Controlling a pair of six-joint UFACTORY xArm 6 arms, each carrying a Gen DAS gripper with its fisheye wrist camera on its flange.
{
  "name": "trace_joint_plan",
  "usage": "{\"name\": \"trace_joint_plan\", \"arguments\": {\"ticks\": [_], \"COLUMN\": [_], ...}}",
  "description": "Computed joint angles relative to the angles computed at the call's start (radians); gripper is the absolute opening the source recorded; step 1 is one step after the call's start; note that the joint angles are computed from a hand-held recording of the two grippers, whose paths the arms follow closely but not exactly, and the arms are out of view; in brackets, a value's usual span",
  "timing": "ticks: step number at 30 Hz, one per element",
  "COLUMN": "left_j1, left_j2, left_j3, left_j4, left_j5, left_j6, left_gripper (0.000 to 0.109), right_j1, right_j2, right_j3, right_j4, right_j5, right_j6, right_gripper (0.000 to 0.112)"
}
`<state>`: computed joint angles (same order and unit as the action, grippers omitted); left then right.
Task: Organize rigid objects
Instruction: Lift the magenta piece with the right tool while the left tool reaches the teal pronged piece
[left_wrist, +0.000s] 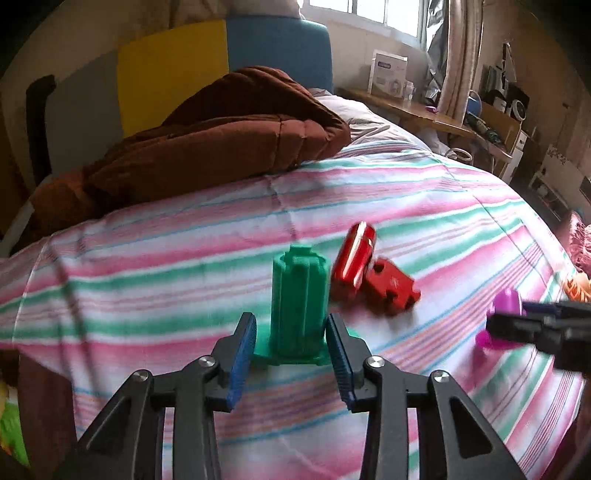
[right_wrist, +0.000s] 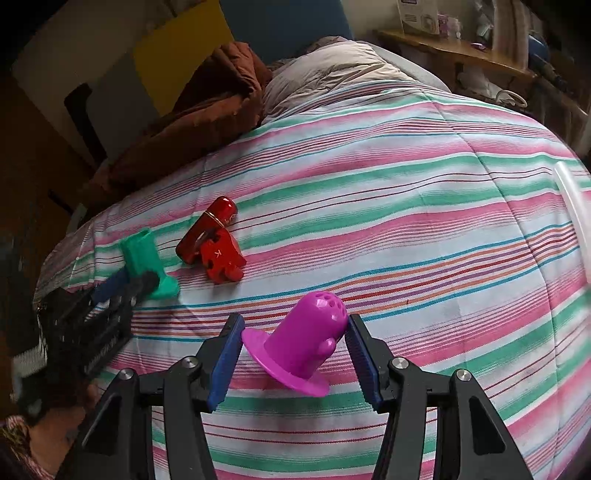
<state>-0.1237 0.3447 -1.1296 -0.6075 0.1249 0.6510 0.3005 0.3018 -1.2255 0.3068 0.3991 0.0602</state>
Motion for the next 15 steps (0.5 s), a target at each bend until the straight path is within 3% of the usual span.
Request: {"name": "trace_joint_plan", "arguments": {"ticks": [8,12,13,15], "left_j1": [-0.008,-0.003,-0.001,0.002], "left_j2": [-0.022,-0.002,0.008,0.022], "left_j3": [0.034,0.014,0.001,-0.008], "left_j4": [0.011,0.122,0.100,0.067], "left_j5": [-0.031,-0.039,-0.023,-0.012], "left_j6": [-0.009,-0.124,-0.117,-0.111], "left_gripper": [0.042,0.044,0.044,0.037], "right_j1": [-0.002,-0.002,-0.002,-0.001], "right_j2": [0.001,0.003,0.004,0.006], "right_j3": [0.005,0.001,0.001,-0.002], "right_j4": [-0.013,-0.013,-0.012,-0.010], "right_j5": [-0.002,0.001,0.000,0.002], "right_j6": [0.011,0.011,0.009,0.009], "right_gripper": [0.057,0.057,0.057,0.057]}}
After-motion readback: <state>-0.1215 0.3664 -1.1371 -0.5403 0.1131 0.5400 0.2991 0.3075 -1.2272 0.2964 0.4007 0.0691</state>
